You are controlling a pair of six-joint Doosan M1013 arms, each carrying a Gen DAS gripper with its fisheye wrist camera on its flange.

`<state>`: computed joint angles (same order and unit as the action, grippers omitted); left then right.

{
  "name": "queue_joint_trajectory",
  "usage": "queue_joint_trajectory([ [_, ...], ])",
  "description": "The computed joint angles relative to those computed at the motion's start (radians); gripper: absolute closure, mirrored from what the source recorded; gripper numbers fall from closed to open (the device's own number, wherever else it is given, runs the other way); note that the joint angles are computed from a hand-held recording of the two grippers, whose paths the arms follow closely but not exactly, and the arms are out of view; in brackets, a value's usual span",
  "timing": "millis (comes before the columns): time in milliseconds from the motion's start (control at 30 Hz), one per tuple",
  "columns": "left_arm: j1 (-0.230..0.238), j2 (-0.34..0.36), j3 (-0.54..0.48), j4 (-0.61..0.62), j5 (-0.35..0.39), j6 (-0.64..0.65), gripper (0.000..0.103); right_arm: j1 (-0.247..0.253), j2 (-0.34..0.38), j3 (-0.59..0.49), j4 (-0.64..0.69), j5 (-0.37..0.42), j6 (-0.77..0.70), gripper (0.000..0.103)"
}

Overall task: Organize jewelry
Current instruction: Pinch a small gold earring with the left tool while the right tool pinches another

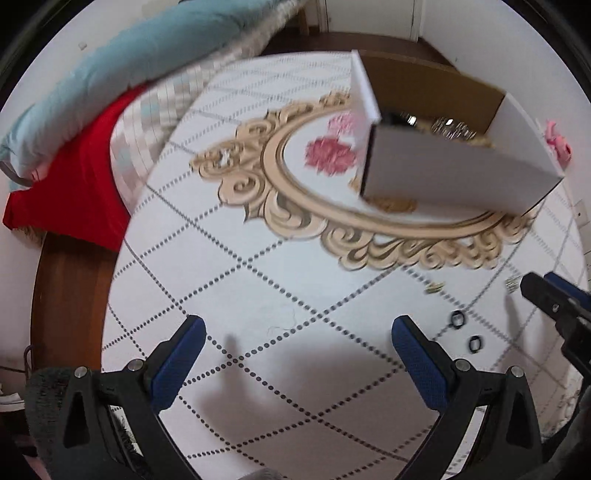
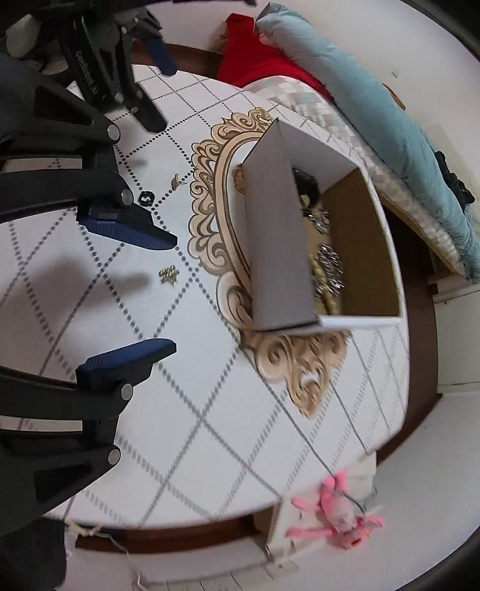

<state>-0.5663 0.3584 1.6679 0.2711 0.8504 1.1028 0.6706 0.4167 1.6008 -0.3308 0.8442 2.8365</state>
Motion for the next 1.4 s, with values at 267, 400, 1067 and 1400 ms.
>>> queue_joint_trajectory([
  [267,0.01,0.012,0.003,-0.039,-0.005,0.028,0.0,0.021,0.06,-0.057,-0.06,0.051,-0.045,0.072],
  [400,-0.004,0.014,-0.005,-0.046,-0.013,0.05,0.0,0.029,0.058,-0.047,-0.092,0.04,-0.013,0.093],
  [1067,-0.061,0.023,-0.023,-0.144,-0.087,0.118,0.057,0.024,-0.026,0.04,-0.172,0.048,0.178,0.096],
  [1400,-0.052,0.018,-0.017,-0.191,-0.101,0.166,0.094,0.024,-0.034,0.047,-0.195,0.049,0.213,0.096],
])
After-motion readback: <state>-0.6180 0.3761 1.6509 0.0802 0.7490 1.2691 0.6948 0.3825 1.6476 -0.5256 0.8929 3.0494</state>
